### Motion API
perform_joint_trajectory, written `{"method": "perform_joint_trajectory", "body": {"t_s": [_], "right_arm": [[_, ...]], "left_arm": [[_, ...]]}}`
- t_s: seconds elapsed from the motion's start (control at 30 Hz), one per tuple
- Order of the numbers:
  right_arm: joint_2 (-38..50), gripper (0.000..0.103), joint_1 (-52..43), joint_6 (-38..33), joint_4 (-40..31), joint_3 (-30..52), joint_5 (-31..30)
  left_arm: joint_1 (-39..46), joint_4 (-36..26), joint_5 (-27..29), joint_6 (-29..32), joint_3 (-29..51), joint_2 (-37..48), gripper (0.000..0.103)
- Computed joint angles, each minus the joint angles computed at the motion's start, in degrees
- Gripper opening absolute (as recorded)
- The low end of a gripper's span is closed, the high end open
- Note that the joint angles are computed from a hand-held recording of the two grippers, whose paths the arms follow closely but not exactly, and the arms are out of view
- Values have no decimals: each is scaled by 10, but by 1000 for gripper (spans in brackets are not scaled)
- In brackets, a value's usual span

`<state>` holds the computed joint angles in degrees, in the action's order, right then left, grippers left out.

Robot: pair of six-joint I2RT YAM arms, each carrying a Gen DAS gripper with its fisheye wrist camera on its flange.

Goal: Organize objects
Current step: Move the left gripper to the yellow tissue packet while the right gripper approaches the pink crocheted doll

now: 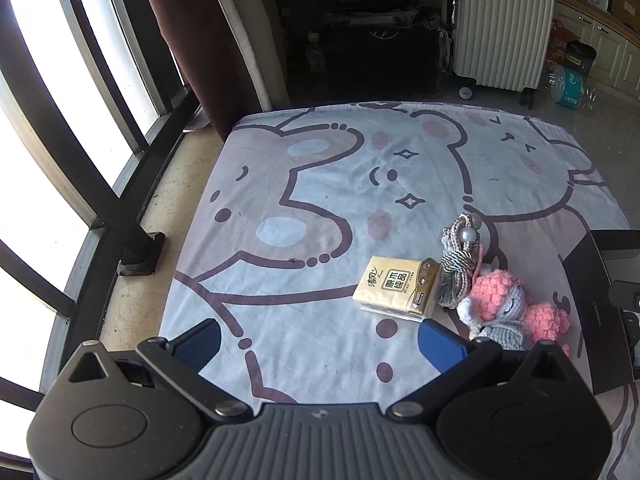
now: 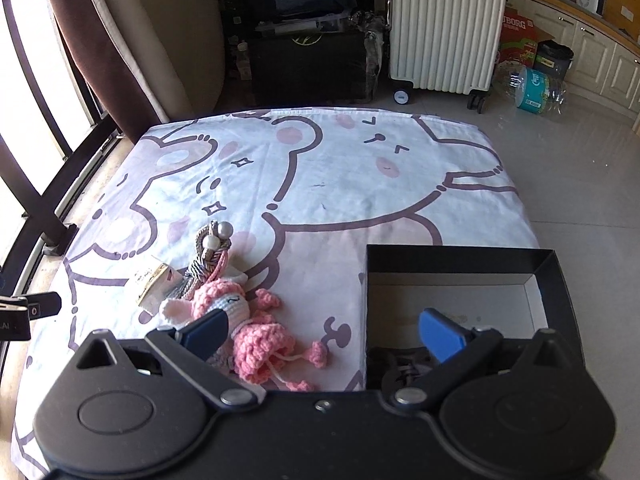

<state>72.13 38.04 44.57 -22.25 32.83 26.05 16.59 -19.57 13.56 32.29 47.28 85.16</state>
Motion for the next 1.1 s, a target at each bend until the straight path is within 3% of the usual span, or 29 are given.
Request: {"method": "perform_joint_trajectory", "body": {"t_s": [0.5,0.63,0.87,1.1], "right_arm": [[1,103,-4,-29,55,-25,-7],[16,103,-1,-56,90,-34,12],[64,103,-24,-94,138,-33,-31],[85,101,-28,-100,198,-46,-47]], "left_arm": [[3,28,31,-32,-15,7,103],[2,70,37,-44,-33,20,103],[-7,141,50,-48,-72,50,103],[2,152,96,-112,-57,112,87]]}}
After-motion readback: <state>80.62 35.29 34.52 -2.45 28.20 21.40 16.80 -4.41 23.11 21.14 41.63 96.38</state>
